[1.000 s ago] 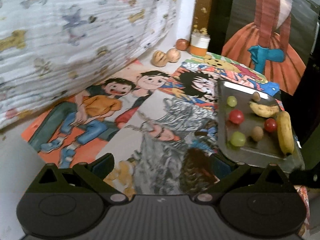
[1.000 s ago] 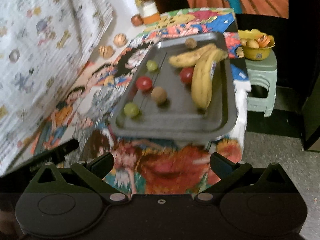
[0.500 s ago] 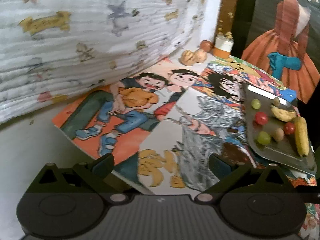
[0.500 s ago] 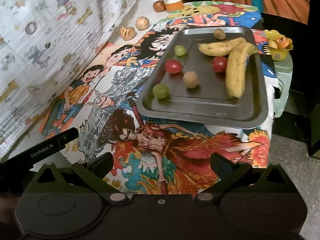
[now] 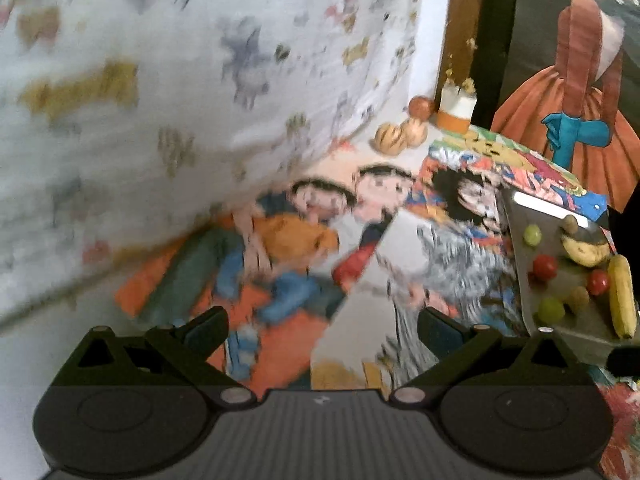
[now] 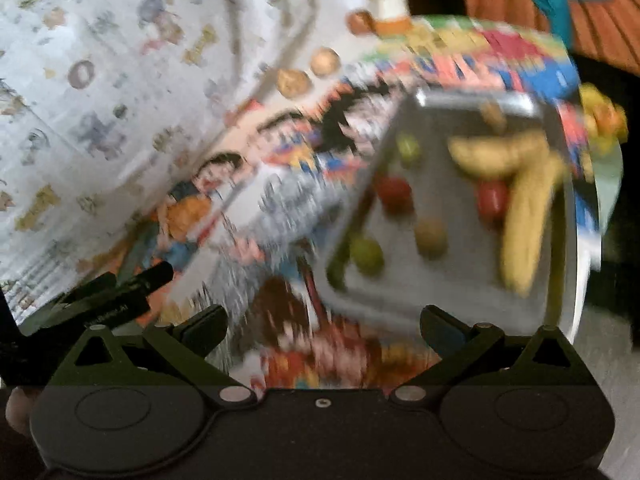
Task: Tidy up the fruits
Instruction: 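Withdraw both tools from the tray, then move the right tool to a cream striped melon while the left tool approaches another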
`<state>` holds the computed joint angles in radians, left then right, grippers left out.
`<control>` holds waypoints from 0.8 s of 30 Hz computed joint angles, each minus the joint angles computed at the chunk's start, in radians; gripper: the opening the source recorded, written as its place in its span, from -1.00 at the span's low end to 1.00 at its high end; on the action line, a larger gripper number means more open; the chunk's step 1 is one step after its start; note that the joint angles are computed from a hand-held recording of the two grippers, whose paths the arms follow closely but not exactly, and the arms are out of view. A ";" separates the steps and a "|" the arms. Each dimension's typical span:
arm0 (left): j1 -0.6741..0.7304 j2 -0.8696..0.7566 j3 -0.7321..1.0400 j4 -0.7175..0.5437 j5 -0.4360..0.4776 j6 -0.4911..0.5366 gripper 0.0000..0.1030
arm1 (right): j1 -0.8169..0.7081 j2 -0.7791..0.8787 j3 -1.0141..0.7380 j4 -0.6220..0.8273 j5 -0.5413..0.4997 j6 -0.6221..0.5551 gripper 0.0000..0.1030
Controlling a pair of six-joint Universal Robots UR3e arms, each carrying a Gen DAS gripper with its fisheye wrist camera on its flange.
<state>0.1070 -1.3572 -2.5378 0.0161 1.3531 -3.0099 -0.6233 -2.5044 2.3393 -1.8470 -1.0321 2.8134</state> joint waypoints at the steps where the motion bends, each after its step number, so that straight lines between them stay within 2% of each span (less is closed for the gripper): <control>1: -0.014 -0.012 0.028 -0.003 0.011 0.004 0.99 | 0.025 0.067 -0.032 -0.058 -0.003 0.006 0.99; 5: -0.046 -0.074 0.117 0.056 0.023 0.035 0.99 | 0.128 0.309 -0.191 -0.236 -0.073 0.055 0.99; 10: -0.071 -0.149 0.296 0.004 -0.008 0.034 0.99 | 0.151 0.524 -0.386 -0.322 -0.072 0.071 0.99; 14: -0.128 -0.283 0.471 -0.007 0.033 0.014 0.99 | 0.173 0.733 -0.576 -0.378 -0.093 0.096 0.99; 18: -0.161 -0.419 0.608 0.016 0.027 0.001 0.99 | 0.205 0.975 -0.844 -0.326 -0.137 0.134 0.99; 24: -0.196 -0.636 0.806 0.082 -0.022 0.049 0.99 | 0.252 1.346 -1.282 -0.218 -0.173 0.236 0.99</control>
<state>-0.0894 -1.9929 -1.7315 0.0979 1.3314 -2.9613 -0.3710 -1.1584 1.0571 -2.0652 -1.2050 3.0492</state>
